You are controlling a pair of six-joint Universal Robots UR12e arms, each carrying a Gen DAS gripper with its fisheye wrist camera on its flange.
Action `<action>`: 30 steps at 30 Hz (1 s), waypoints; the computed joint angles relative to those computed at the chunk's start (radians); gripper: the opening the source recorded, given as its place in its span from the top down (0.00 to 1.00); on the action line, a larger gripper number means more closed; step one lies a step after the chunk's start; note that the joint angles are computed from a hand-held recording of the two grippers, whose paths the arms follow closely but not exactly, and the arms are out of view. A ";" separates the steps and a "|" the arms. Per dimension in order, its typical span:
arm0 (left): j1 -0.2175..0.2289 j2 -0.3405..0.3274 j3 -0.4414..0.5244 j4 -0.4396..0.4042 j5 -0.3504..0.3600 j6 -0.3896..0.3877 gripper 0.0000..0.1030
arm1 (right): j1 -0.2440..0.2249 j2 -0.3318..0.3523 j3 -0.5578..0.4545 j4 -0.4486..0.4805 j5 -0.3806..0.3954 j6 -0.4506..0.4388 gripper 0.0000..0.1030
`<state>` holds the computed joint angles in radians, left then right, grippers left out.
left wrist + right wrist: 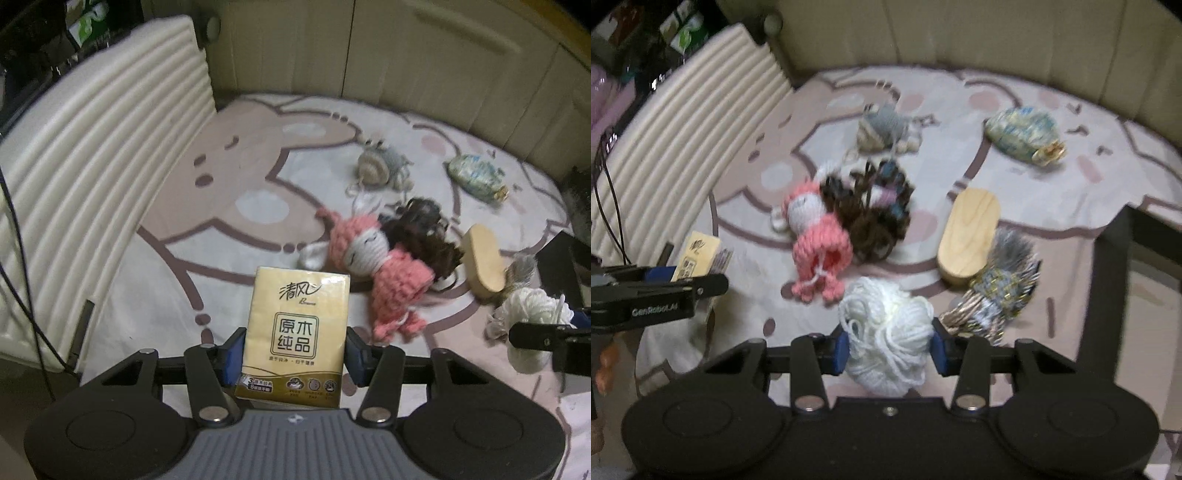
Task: Organize objects
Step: 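Carry the tissue pack with the left tool while the right tool carries the yarn ball to the black box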
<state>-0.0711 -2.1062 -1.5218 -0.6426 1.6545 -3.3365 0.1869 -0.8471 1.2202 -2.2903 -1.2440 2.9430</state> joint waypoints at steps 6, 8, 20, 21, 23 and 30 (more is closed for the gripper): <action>-0.012 0.029 -0.008 0.024 0.013 0.011 0.47 | -0.010 -0.040 0.047 -0.086 0.006 0.043 0.57; -0.017 0.037 -0.011 0.033 0.016 0.012 0.47 | -0.013 -0.054 0.063 -0.109 0.006 0.048 0.57; -0.048 0.081 -0.025 0.082 0.045 0.033 0.47 | -0.030 -0.130 0.163 -0.261 -0.048 0.085 0.57; -0.050 0.083 -0.025 0.083 0.046 0.035 0.47 | -0.033 -0.136 0.171 -0.272 -0.051 0.086 0.57; -0.060 0.086 -0.021 0.079 0.073 -0.002 0.47 | -0.038 -0.146 0.183 -0.289 -0.054 0.089 0.57; -0.081 0.081 0.004 0.082 0.063 -0.010 0.47 | -0.055 -0.181 0.218 -0.336 -0.079 0.088 0.57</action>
